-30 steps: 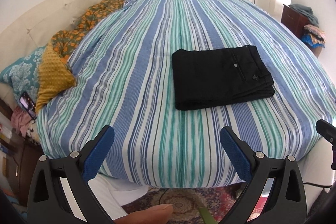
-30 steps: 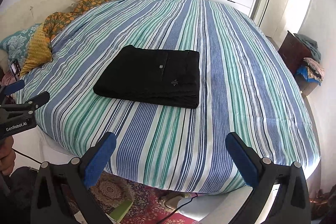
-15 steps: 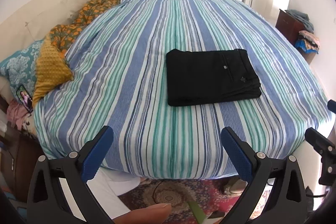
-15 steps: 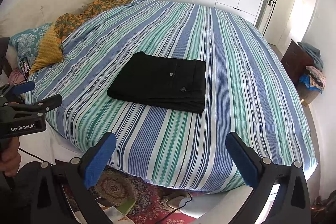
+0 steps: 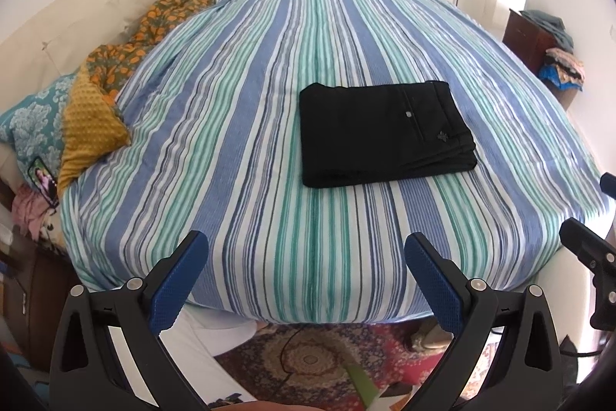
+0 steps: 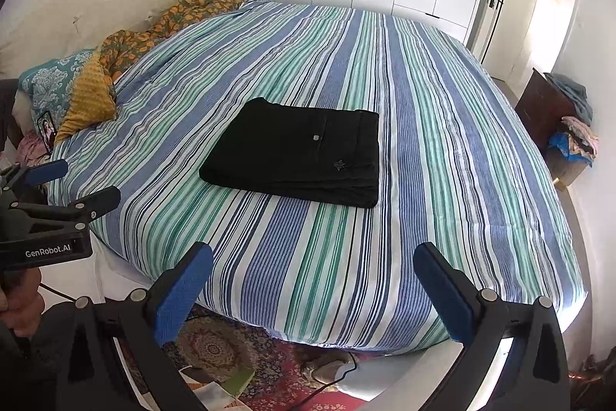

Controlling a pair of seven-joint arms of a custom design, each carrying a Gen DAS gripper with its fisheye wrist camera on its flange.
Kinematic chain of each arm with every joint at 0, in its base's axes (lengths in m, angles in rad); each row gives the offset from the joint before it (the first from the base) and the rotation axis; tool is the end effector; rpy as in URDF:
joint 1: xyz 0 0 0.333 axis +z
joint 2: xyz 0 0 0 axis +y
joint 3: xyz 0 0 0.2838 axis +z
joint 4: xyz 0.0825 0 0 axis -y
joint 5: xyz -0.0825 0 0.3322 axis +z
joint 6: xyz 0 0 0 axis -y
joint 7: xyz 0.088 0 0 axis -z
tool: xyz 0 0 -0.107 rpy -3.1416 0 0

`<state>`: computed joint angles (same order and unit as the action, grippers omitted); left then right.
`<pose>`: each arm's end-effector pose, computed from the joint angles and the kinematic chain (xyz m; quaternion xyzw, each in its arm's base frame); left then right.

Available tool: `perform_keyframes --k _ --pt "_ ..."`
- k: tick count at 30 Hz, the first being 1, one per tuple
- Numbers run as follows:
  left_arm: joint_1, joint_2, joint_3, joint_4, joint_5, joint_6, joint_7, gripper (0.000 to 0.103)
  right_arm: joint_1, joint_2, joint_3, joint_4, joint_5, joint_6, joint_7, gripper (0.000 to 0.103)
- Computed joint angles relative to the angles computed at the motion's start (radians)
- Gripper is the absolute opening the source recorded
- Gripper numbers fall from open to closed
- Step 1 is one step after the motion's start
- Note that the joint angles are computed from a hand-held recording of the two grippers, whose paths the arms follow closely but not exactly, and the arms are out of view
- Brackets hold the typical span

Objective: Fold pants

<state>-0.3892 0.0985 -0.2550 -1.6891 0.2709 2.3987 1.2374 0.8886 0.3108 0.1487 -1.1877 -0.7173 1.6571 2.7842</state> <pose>0.4730 -0.3442 0.5813 -0.5064 0.8014 -0.2563 0.1887 0.3714 0.4673 0.6155 -0.6019 0.7233 -0.2863 0.1803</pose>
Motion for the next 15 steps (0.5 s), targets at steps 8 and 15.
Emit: perform_keyframes --k 8,15 --pt "-0.007 0.015 -0.003 0.011 -0.017 -0.015 0.027 0.102 -0.004 -0.01 0.001 -0.015 0.002 -0.004 0.017 0.103" --pt "-0.003 0.001 -0.004 -0.01 -0.069 0.006 0.047 0.102 -0.015 -0.024 0.008 -0.039 0.004 0.004 0.031 0.103"
